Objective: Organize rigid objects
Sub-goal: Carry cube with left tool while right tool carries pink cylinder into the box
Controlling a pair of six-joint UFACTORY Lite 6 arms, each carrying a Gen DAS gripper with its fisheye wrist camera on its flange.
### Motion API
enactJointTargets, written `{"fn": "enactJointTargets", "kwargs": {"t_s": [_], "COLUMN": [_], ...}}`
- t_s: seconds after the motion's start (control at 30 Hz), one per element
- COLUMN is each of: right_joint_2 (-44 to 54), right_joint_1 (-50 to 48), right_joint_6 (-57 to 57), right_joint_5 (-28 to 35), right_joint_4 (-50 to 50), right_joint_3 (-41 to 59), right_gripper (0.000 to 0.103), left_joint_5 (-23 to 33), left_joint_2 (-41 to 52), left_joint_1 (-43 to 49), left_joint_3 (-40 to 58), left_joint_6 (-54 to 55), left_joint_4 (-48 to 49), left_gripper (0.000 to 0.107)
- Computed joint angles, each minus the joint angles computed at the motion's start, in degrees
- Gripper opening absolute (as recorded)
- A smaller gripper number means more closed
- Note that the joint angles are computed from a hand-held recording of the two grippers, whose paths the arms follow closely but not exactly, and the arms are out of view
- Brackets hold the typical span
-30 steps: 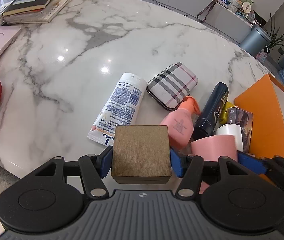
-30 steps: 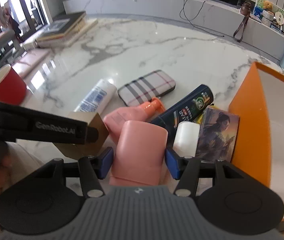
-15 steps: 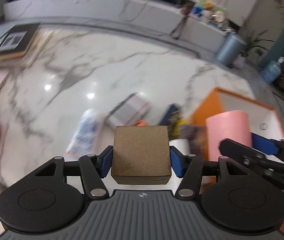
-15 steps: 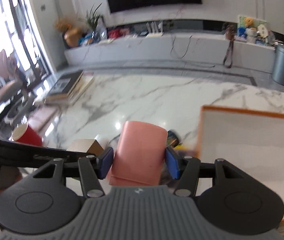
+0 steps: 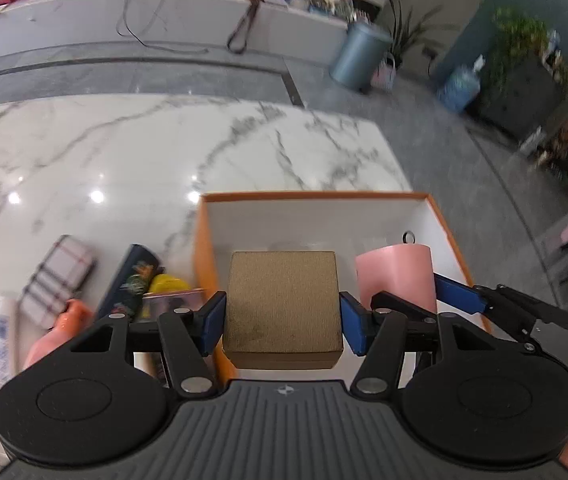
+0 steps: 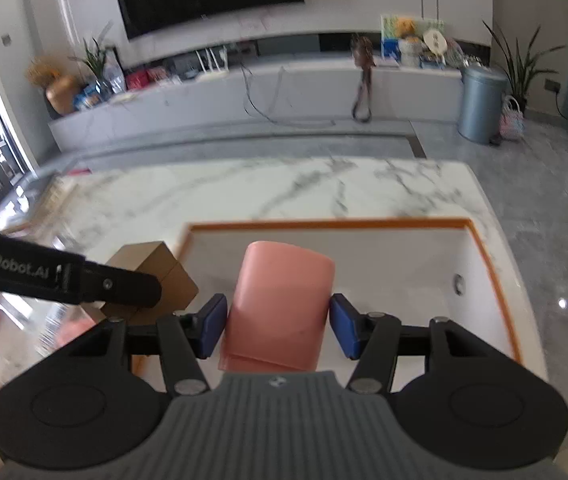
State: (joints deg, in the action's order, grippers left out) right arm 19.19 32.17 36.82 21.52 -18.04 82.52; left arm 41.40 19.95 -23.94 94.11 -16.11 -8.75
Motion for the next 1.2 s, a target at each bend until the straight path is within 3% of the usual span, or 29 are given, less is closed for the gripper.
{"fn": "enactJointTargets", "kwargs": {"t_s": [0.17,0.3,0.43,0.67,0.93,1.2], "right_joint_2": [4.77,12.01,20.24,29.95,32.81,32.31], "right_joint_1": [-5.98,-9.17,-11.23,-13.99,-14.72,-13.69], "right_joint_6": [-16.88,-30.39,-35.99,-38.27,-38.52,-38.1], "right_joint_5": [0.63,4.1,8.96,14.61,16.17,15.94], "right_joint_4": [12.0,23.8,27.66,30.76,33.87,34.71], "right_joint_3": [1.08,7.49,16.6,28.8,32.02,30.83], "right_gripper": [0.057,0.057,0.057,0.057,0.057,0.057], "left_joint_5": [3.29,6.33,9.77,10.85,11.55,9.29], "left_joint_2": [14.39,21.61,28.58,33.74,37.64,34.93], "left_joint_1": [-3.38,-5.18,-4.95,-6.98,-10.84,-13.12], "left_joint_3": [14.34,21.77,29.0,33.05,34.87,27.78], "left_joint_6": [-3.42,-3.11,0.05,4.48,3.49,-0.85], "left_joint_4": [5.74,10.93,12.4,18.86,28.92,37.87], "left_gripper": [0.067,0.067,0.067,0.067,0.067,0.074]}}
